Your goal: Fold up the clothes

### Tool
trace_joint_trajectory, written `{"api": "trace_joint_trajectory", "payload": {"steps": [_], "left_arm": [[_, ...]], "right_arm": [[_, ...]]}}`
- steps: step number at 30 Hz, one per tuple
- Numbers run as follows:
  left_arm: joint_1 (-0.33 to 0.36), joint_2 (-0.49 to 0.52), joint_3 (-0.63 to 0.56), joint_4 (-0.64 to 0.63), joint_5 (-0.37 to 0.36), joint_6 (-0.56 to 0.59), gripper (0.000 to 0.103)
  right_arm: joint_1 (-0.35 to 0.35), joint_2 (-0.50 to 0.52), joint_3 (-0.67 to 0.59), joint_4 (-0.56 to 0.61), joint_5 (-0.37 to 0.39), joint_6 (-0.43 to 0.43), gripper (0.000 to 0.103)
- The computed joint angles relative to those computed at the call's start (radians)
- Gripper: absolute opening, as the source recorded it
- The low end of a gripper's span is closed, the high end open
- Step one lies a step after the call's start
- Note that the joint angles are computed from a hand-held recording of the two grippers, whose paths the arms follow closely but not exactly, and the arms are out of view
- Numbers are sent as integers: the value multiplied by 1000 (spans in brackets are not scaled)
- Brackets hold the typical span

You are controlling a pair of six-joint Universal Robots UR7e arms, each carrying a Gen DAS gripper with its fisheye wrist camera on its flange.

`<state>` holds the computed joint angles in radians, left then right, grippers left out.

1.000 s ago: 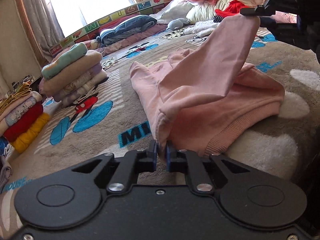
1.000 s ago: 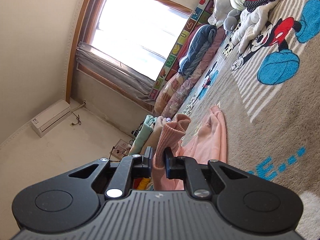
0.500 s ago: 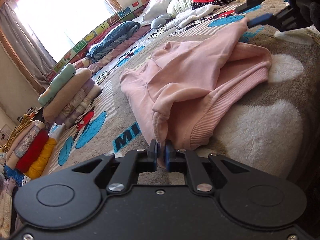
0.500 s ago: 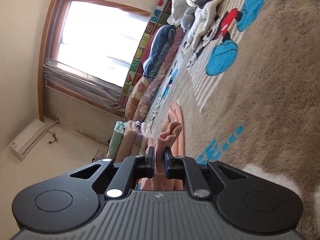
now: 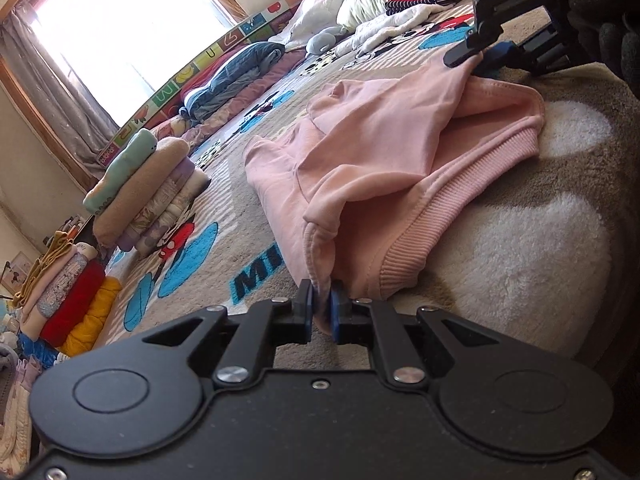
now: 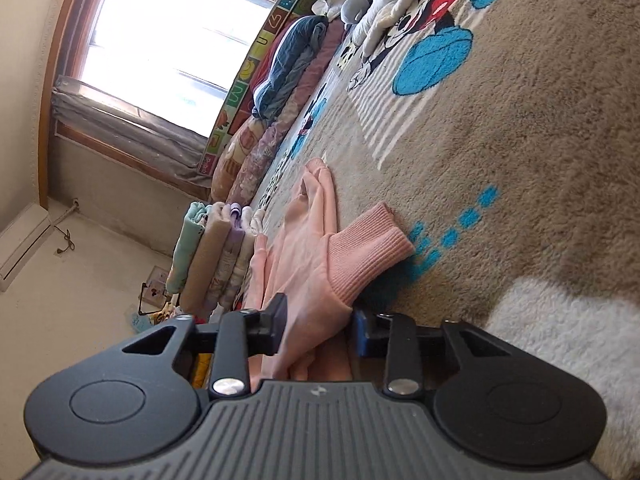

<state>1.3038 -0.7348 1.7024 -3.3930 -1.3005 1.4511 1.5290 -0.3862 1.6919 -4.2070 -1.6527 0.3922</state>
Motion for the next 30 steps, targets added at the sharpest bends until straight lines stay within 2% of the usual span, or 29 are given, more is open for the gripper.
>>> {"api": "trace_joint_trajectory", "payload": {"steps": [6,8,10,12,15,17,20,21,23,26,30], "left_arm": [[0,7,24,-49,-6,66,5],[-1,12,30,-67,-8,106,5],[-2,8,34,-65,-15,146,5],[-1,-4,34,-44,-26,164,5],[2,-31,32,26,-44,141,5],[-2,-68,30,131,-40,128,5],[3,-150,-23,391,-84,-41,6],[6,-167,-42,442,-108,-101,6],[15,-179,-72,449,-157,-211,6],[13,-154,-108,390,-161,-394,6],[7,-107,-128,375,-165,-499,6]], "right_arm": [[6,-11,18,-163,85,-24,13],[4,-28,26,-133,64,-52,13],[-19,-41,26,-50,81,-19,13],[-25,-36,19,-21,61,6,13],[-26,-28,15,-18,56,7,14],[-23,-30,15,-12,60,-5,15],[-26,-31,18,-6,60,0,15],[-27,-32,21,-6,58,5,15],[-30,-34,24,-9,58,5,15],[-30,-38,22,-7,65,-12,15],[-26,-36,9,-15,77,-52,15]]}}
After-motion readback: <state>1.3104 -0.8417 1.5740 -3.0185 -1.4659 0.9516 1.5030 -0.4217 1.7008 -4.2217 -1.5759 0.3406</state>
